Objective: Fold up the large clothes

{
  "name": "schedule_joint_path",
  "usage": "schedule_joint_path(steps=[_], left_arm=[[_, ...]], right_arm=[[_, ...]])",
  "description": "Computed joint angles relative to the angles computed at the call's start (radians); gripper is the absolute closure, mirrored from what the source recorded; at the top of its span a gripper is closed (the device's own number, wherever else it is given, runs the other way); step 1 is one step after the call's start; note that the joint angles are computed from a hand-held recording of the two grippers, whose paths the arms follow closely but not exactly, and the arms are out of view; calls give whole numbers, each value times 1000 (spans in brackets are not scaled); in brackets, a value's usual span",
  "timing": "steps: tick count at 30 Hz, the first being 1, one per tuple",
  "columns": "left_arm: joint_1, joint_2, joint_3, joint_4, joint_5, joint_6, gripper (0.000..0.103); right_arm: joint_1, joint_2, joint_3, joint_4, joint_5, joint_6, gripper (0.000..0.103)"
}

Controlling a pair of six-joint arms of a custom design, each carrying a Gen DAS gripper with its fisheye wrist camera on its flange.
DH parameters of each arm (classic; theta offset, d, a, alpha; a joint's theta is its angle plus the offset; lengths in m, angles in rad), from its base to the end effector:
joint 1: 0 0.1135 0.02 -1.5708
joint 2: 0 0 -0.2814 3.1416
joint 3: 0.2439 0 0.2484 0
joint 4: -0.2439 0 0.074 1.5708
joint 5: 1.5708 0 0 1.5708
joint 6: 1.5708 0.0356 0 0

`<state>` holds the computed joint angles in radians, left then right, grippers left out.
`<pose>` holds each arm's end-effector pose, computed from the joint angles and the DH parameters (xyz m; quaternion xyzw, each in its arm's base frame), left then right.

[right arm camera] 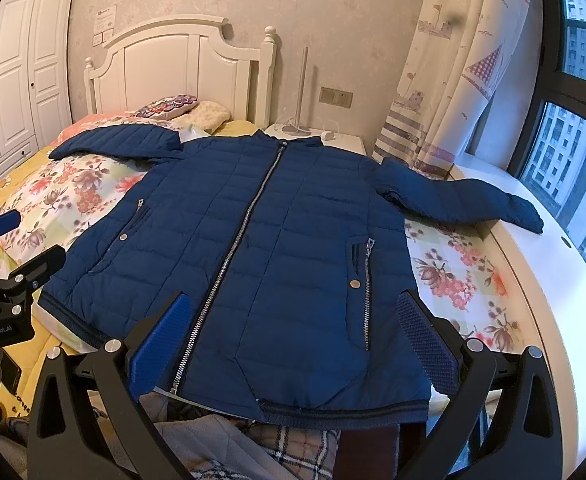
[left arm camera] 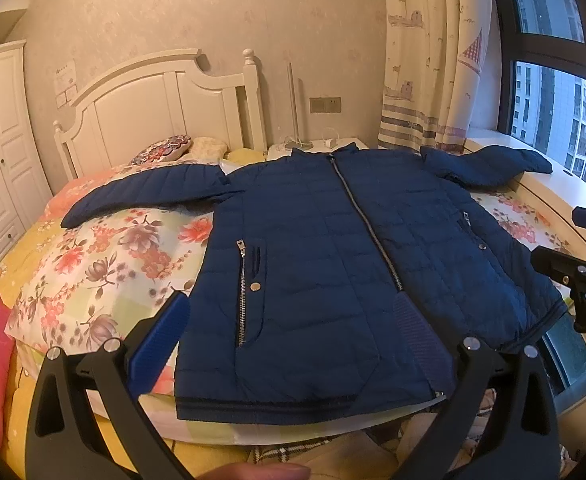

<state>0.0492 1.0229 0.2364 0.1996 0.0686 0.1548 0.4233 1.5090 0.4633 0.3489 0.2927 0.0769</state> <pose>0.1772 0.0063 0.1648 0.0627 0.8788 0.0180 0.4727 0.2397 0.0967 0.1465 -0.0937 0.8936 -0.0244 0.4384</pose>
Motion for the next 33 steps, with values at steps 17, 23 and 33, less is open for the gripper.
schedule_joint_path(steps=[17, 23, 33], left_arm=[[-93, 602, 214, 208, -123, 10, 2], [-114, 982, 701, -29, -184, 35, 2], [-109, 1459, 1494, -409, -232, -38, 2]], right_arm=[[-180, 359, 170, 84, -164, -28, 4], [-366, 525, 428, -58, -239, -27, 4], [-637, 980, 1243, -405, -249, 149, 4]])
